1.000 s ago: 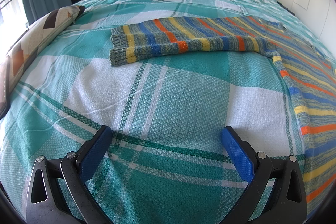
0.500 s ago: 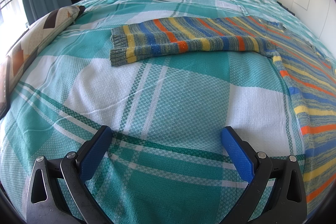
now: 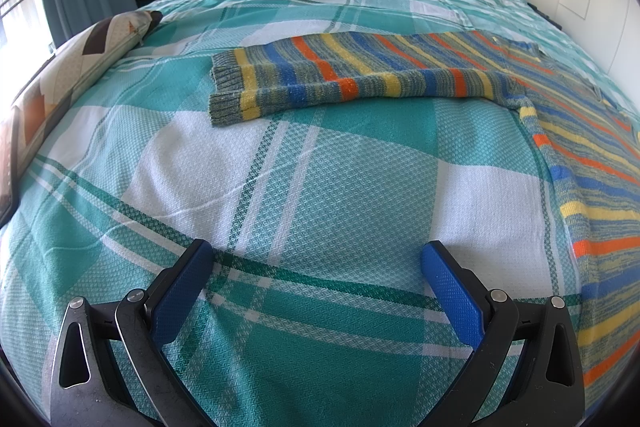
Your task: Fold small clothes
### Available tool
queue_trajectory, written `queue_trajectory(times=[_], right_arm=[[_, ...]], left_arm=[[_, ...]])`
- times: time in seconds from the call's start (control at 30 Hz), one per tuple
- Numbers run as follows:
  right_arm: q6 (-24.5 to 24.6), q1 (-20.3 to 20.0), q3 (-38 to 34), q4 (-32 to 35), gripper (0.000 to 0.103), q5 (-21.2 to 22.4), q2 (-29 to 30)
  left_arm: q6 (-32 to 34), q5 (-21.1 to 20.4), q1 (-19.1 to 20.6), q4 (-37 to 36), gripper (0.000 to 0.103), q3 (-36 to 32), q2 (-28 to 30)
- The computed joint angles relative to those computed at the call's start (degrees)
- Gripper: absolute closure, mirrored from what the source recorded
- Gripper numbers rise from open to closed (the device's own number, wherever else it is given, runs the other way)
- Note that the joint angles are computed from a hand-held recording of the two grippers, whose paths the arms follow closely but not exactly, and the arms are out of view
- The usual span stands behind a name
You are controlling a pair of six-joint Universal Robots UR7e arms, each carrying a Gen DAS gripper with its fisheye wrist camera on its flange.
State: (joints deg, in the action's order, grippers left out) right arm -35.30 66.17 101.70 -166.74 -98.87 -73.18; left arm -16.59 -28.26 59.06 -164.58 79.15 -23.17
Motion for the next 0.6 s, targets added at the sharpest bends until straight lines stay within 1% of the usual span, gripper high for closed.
queue_trajectory(times=[0.37,0.6], right_arm=[[-0.2,-0.1,-0.1,0.3,0.034,0.0,0.0],[0.7,-0.3,-0.3,0.5,0.034,0.7,-0.1]], left_arm=[[0.0,0.0,0.0,0.0,0.000,0.0,0.0],[0.0,0.0,0.0,0.0,0.000,0.0,0.0]])
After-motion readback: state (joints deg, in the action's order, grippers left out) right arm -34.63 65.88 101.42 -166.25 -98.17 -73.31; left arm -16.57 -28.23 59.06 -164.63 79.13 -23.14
